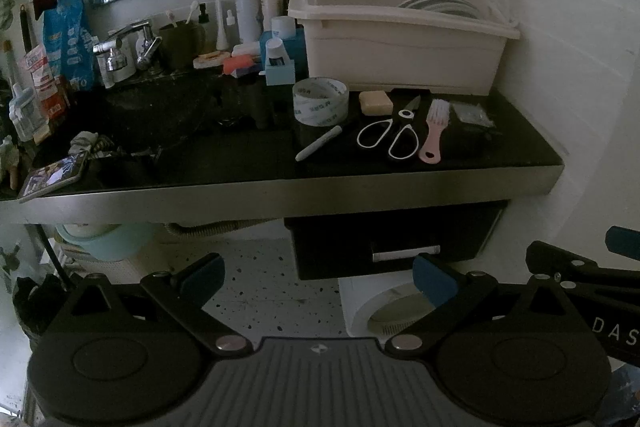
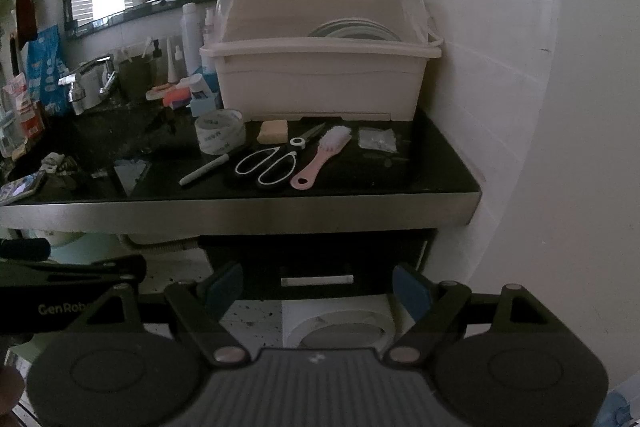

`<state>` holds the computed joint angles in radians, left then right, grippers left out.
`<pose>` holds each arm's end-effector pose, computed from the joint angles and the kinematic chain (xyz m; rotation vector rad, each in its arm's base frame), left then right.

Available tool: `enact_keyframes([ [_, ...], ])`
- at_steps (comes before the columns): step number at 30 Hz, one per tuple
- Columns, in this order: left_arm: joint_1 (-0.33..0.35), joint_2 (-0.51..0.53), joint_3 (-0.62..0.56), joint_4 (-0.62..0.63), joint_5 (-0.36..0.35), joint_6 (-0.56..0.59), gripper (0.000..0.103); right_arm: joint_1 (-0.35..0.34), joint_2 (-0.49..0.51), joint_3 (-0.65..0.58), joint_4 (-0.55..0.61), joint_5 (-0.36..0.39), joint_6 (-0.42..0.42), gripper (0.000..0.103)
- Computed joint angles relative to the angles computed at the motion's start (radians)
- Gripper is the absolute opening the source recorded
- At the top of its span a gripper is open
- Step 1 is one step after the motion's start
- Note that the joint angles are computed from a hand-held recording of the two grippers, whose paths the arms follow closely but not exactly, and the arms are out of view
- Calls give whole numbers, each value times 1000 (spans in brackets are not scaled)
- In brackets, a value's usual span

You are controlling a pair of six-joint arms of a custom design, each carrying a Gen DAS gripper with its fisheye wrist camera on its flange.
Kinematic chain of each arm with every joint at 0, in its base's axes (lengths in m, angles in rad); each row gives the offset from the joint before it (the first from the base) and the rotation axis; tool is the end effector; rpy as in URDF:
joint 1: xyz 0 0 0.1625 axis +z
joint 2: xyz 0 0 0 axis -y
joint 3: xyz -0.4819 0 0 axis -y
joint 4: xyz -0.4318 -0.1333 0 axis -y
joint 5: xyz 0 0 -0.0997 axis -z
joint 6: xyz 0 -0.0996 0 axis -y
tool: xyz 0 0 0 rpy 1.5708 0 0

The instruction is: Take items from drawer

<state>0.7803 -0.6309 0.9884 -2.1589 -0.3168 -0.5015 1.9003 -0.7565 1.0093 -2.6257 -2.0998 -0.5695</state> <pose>-0.4777 -0.7936 0.2882 0.1235 2.0296 -1.0711 0.3697 -0.8244 0.3972 0.7872 -2.2602 0.9239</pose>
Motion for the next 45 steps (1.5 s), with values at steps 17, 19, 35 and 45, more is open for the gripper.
enact_keyframes([
  [17,-1,-7,7,6,-1,-9,101,3,0,1,0,1,5,82],
  [19,-1,-8,8,10,-1,-12,101,2,-1,2,-1,2,6,82],
  [35,1,-14,13,27,-6,-26,101,4,-2,7,-1,-2,8,82],
  [45,2,-15,9,55,-8,-49,101,6,-13,27,-12,-7,7,82],
])
